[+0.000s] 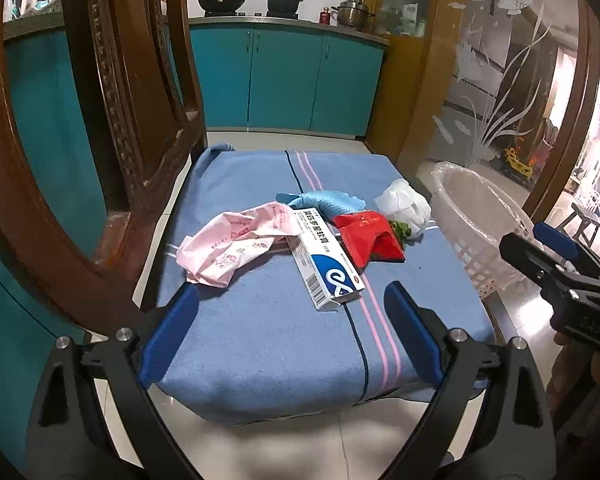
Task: Collect trash
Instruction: 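Grasp the pink paper wrapper with the left gripper while the right grasps the medicine box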
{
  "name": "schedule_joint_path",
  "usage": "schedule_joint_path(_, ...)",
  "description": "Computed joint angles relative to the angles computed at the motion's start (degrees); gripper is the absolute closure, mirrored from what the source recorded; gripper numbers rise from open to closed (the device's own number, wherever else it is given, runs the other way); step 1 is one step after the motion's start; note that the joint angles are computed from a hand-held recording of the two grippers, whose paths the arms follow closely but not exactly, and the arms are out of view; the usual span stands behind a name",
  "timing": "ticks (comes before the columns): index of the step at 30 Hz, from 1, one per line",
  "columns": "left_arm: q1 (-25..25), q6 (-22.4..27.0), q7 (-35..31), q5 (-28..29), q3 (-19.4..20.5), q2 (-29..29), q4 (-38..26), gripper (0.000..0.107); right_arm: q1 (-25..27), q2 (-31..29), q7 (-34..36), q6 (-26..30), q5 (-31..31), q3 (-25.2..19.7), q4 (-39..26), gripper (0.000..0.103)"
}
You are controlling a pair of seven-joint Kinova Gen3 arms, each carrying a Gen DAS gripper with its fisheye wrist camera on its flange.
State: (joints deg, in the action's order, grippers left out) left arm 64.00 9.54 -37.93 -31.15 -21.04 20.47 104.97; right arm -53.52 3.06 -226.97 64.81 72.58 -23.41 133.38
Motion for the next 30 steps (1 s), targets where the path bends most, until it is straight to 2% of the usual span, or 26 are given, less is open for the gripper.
schedule_joint_path(24,-1.2,0.6,-0.4,0.3,1.1,0.6,-0.8,0.014,0.3,-0.6,0.0,-0.6,-0.4,-0.2,1.0,0.003)
schedule_joint_path(30,0.3,2.2,0.9,-1.9,-0.8,2.5,-2.4,0.014,0.3,-0.5,0.0,-0.6,-0.4,-0.2,1.0,0.003)
